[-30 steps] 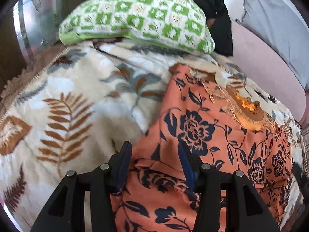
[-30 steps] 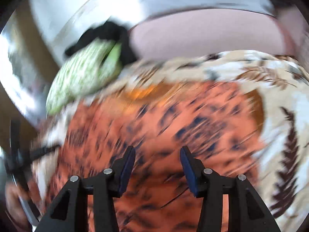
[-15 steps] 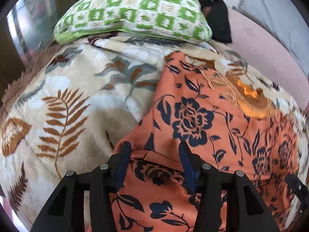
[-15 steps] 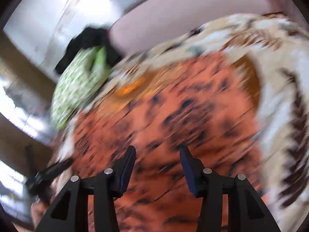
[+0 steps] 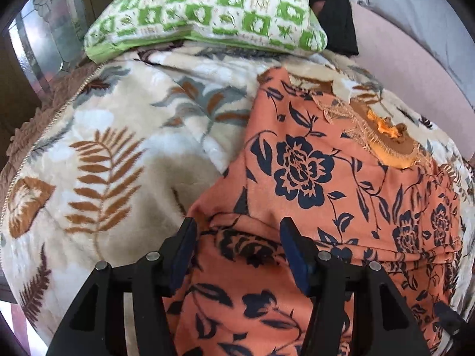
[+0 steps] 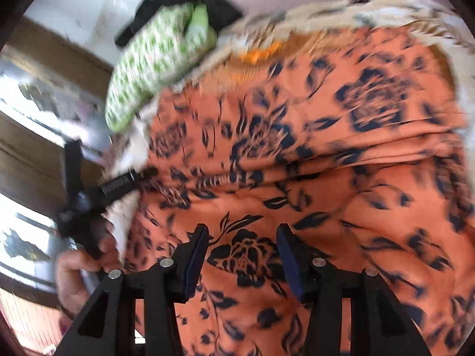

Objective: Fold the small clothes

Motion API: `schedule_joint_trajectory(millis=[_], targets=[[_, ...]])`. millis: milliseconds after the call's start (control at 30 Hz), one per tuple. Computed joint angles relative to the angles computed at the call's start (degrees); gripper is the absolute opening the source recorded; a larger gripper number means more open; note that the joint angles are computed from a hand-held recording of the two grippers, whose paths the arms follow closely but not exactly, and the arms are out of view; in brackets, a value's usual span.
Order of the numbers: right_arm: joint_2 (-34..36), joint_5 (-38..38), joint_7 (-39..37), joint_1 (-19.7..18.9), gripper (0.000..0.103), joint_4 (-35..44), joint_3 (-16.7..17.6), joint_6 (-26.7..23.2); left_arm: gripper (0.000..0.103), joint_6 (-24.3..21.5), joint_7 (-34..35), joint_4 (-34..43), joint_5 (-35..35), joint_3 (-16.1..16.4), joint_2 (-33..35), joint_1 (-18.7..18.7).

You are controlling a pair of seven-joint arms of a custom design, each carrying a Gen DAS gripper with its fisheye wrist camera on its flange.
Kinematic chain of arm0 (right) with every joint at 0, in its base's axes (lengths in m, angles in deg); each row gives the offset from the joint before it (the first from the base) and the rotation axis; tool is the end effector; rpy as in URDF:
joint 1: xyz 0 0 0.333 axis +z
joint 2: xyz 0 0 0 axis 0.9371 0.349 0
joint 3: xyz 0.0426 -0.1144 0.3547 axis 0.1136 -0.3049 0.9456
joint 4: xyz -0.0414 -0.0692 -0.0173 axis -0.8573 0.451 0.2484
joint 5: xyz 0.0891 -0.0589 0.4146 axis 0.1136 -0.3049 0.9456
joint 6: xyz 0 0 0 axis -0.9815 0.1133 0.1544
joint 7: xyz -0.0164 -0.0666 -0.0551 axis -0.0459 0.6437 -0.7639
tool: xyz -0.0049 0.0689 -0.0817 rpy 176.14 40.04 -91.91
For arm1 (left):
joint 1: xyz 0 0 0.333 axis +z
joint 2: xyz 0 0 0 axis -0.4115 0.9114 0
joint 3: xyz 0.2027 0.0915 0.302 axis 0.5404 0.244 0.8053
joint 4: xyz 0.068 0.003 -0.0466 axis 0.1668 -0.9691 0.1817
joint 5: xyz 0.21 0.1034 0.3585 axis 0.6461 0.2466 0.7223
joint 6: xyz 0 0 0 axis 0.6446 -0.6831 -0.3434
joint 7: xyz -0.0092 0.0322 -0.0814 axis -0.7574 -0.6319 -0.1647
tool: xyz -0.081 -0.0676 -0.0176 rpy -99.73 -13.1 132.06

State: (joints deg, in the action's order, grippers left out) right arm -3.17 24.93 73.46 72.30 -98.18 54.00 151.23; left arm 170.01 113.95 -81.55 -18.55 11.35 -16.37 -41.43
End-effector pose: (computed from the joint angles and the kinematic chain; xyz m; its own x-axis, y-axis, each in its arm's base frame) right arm 0.7076 0.1017 0.5038 0.2168 -0.7867 -0.5780 -0.9347 0.0036 -0.3555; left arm 0.6968 -0.2783 0.5308 0.3720 -0.9264 0.0590 -0.7999 -0.3522 -0.4859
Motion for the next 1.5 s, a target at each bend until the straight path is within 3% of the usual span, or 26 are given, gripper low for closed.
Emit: schedule_joint_trajectory(millis=[167, 433, 567, 700, 900, 933, 1000, 1033, 1133, 1300, 1367, 1400, 1500], targets=[[-7.75, 5.2, -0.67, -3.28, 0.061, -8.06, -2.91, 1.08, 0.063, 4.39, -2.82, -9.86, 0.01, -0.82, -7.56, 0.62], [-21.29, -1.2, 0.78, -6.41, 0.063, -23.59, -10.71, -0.23, 0.063, 9.79, -8.65, -31.83, -2.03, -4.41, -24.31, 3.92], [-23.99, 0.27, -0.85, -6.48, 0.064, -28.53, -12.74, 1.57, 0.063, 8.98, -7.06, -40.55, -6.44, -6.16, -31.14, 5.11], [-23.65, 3.46, -3.21, -6.24, 0.064, -30.93, -13.45, 1.68, 0.063, 14.63, -2.88, -48.9, -15.46, -5.9, -37.61, 4.89], [-23.47, 9.18, -10.75, -5.23, 0.064, -34.22, -13.01, 6.29, 0.052, 20.16, -2.09, -51.94, -18.33, -7.4, -39.78, 6.46], [-23.7, 9.13, -11.5, -5.09, 0.061, -34.37, -12.92, 6.03, 0.052, 21.1, -1.53, -52.2, -18.88, -7.35, -39.86, 6.53], [-23.88, 9.12, -13.41, -4.82, 0.036, -34.0, -13.13, 3.44, 0.052, 22.3, 0.41, -51.33, -19.66, -7.31, -38.65, 6.45], [-24.01, 8.58, -13.7, -4.72, 0.033, -33.91, -12.97, 2.71, 0.052, 22.88, 1.37, -50.66, -19.98, -7.31, -37.61, 6.42], [-25.25, 5.97, -13.74, -3.89, 0.033, -34.89, -11.77, 5.82, 0.054, 22.37, 3.99, -48.61, -21.57, -7.21, -34.75, 5.92], [-23.75, 5.34, -9.61, -3.75, 0.035, -34.2, -12.33, 4.89, 0.057, 19.85, 3.36, -46.37, -15.27, -9.62, -33.14, 6.85], [-23.67, 6.52, -10.33, -3.69, 0.035, -34.36, -12.39, 5.09, 0.044, 21.32, 4.02, -46.67, -16.27, -9.06, -33.1, 6.06], [-23.72, 6.91, -10.75, -3.64, 0.037, -34.49, -12.34, 5.27, 0.031, 21.57, 4.79, -46.53, -17.16, -8.78, -32.84, 5.58], [-24.13, 8.45, -13.8, -3.12, 0.036, -35.18, -11.99, 6.77, 0.014, 20.67, 4.32, -46.33, -16.22, -9.15, -33.0, 5.61]])
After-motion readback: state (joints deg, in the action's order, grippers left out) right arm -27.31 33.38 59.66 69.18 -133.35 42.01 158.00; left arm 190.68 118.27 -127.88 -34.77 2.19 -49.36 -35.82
